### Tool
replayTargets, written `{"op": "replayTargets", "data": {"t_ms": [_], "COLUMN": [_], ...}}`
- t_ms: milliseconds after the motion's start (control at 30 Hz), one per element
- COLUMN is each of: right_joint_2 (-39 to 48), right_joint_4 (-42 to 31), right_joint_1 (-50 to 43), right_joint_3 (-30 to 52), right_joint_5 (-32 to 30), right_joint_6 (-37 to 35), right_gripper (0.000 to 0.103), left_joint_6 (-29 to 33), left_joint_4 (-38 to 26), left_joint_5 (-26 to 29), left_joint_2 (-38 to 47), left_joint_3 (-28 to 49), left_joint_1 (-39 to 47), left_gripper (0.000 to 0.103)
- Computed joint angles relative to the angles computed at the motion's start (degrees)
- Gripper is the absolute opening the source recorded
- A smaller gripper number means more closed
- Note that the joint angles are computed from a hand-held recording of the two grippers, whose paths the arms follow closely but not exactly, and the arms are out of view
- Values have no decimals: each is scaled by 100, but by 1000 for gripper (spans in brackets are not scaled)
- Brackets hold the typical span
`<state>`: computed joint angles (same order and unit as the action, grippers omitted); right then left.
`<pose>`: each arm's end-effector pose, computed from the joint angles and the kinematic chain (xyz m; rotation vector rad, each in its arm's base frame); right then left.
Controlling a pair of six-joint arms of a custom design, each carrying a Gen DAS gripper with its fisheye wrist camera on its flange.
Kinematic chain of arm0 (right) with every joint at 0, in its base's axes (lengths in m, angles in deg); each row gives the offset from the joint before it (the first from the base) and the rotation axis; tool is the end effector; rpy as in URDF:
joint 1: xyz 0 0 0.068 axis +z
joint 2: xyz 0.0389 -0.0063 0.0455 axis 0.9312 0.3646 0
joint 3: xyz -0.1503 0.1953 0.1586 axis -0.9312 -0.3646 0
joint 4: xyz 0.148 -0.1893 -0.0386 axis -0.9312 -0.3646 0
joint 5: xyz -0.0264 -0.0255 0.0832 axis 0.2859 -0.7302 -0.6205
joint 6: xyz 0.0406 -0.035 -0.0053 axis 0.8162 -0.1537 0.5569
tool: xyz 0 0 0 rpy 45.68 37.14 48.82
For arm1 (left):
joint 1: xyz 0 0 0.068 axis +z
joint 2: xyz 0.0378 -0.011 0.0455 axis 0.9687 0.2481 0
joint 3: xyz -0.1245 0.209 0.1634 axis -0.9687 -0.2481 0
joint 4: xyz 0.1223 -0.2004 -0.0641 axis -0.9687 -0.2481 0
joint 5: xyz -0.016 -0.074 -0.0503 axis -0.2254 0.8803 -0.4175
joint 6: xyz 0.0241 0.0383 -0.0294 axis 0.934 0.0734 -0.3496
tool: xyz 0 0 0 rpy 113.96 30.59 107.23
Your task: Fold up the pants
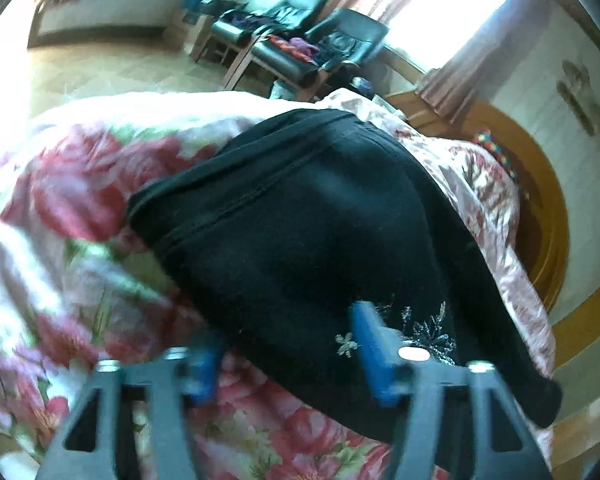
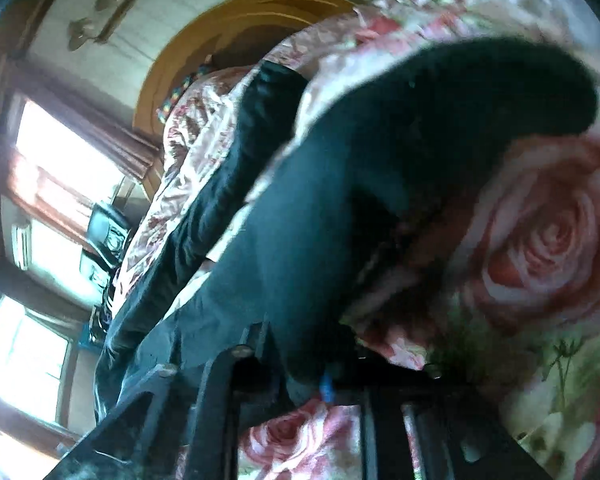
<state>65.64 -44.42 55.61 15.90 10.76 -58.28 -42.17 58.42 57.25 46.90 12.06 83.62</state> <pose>0.2604 -0.0396 0.1240 0.4843 2.2358 0.8074 0.2060 0.0352 0.1421 -1.1651 1.9727 -0.1657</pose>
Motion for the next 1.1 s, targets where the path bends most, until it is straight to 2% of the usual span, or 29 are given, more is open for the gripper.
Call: {"op": "replayTargets", "data": {"t_ms": [33,67,200,333,533,633,700,800,833,867,900,967,1000,1100], "right_joint_2": [-162,-261,-867,-1429,-2705,-2810,-2369,-1678,-1504,-1453,-1401,-1344,-1335,-1112], "right_joint_4": [-10,36,-65,-429,-1753,-2315,-2230,-1962,-1893,-1897,-1949,-1774,-1596,-1098], "right_joint_1": [50,71,163,234,-608,-926,-914,-837,-814,-843,-892,-1122,-1233,-1625], "right_joint_3": [-26,-68,-140,-103,-123,-153,-219,-329,-334,-347,-295,-300,-345,-436], "right_joint_5": [51,70,274,403,-434,-577,-502,-212,-143,-177,-228,-382,-413,-654], "right_joint_6": [48,87,217,163,-674,-1127,-1218,-1372,-1456,-1463,-1416,-1133,-925,-412], "right_gripper": [8,8,8,8,7,7,7,12,13,13,18,48,52,51], "left_joint_6": [71,131,-26,253,1019,1343,1571,1422,1268,1091,960,723,612,484], "left_joint_4": [-130,-160,-260,-893,-2443,-2904,-2749,-2129,-1901,-1675,-1467,-917,-834,-672], "left_joint_5": [54,315,968,1405,2707,2743,2484,2001,1846,1855,1895,2024,1951,1952], "left_joint_2": [-12,-48,-581,-1443,-2904,-3091,-2785,-2439,-2318,-2162,-2015,-1650,-1465,-1129], "left_joint_3": [79,104,-47,38,444,417,248,-193,-305,-394,-449,-586,-550,-467], "left_joint_1": [6,124,572,929,2081,2227,2068,1702,1563,1570,1598,1705,1684,1705], "left_gripper": [24,14,10,9,6,6,6,8,11,21,27,41,41,40]}}
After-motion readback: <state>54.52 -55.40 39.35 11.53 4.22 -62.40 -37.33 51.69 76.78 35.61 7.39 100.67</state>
